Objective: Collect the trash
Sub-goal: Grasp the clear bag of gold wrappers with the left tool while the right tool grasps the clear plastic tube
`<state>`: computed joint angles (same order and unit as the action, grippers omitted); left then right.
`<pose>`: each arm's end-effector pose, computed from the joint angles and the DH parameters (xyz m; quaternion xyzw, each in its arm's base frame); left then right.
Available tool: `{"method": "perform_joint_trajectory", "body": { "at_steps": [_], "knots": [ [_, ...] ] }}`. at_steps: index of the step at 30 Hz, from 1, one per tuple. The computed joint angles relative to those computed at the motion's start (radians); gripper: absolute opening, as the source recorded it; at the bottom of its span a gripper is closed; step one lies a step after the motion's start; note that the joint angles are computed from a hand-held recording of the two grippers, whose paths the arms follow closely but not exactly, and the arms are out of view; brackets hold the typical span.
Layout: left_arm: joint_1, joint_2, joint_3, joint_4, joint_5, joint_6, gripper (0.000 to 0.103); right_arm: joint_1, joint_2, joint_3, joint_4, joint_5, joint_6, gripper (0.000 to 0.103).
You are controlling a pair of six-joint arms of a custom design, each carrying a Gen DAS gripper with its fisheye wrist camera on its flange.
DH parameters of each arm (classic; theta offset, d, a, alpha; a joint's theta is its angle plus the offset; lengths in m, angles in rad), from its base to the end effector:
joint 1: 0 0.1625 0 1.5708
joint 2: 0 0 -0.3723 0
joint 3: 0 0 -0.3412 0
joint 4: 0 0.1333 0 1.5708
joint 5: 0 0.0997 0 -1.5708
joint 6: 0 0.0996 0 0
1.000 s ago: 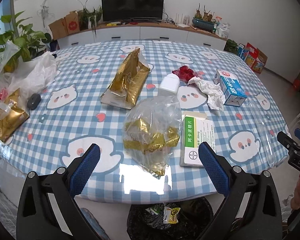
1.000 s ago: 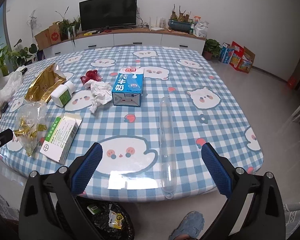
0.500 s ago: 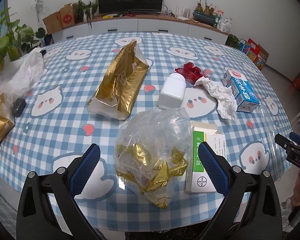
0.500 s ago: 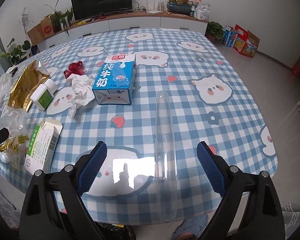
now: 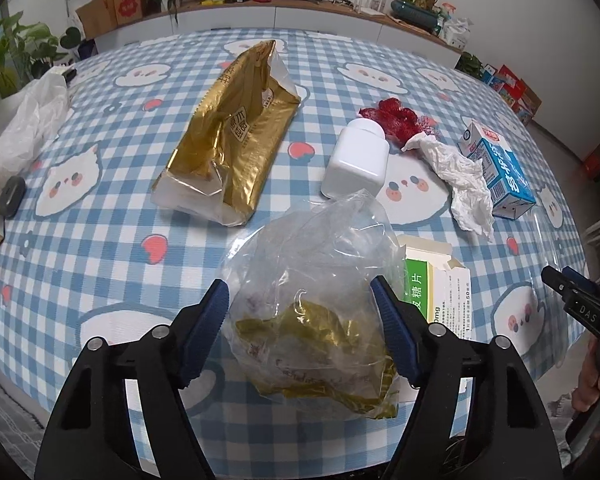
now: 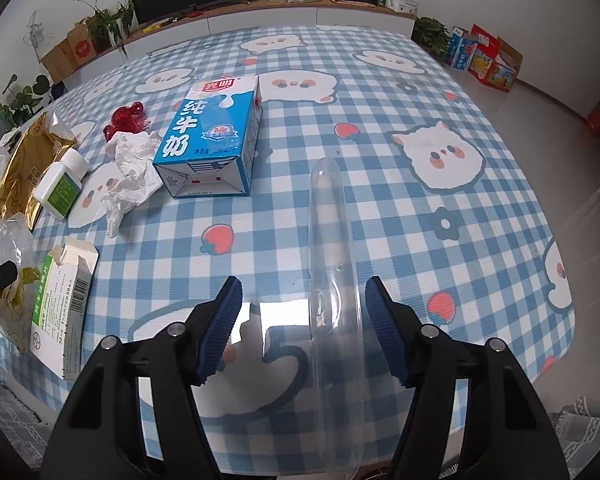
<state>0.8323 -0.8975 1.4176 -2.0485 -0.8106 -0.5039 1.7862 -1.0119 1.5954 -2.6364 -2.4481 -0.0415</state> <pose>-0.2713 -0.5980 0.2076 0.1165 0.9211 -0.1999 0.3131 0.1836 -0.5740 0.2800 0.0121 -0.8849 0.2511 0.3921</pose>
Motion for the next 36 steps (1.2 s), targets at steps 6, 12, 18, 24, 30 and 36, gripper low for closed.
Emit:
{"method": "perform_joint_trajectory", "body": {
  "at_steps": [6,12,18,24,30,36],
  "knots": [
    [-0.009,0.008,-0.009,0.047,0.021,-0.024,0.051,-0.008,0.0,-0.005,0.027,-0.007,0.024,0.044],
    [-0.006,0.019,-0.035,0.134,0.032,-0.065,0.041,-0.018,-0.002,-0.013,0.06,-0.008,0.053,0.026],
    [-0.008,0.017,-0.033,0.152,0.043,-0.091,0.031,-0.018,-0.002,-0.012,0.059,-0.011,0.051,0.025],
    [-0.008,0.01,-0.022,0.142,0.045,-0.089,0.025,-0.016,-0.002,-0.01,0.057,-0.018,0.047,0.025],
    [-0.013,-0.004,-0.014,0.116,0.029,-0.084,0.021,-0.016,-0.002,-0.011,0.055,-0.017,0.047,0.025],
    [-0.03,-0.024,-0.005,0.087,0.033,-0.073,0.021,0.007,-0.008,-0.001,0.035,-0.028,0.035,0.025]
  ]
}}
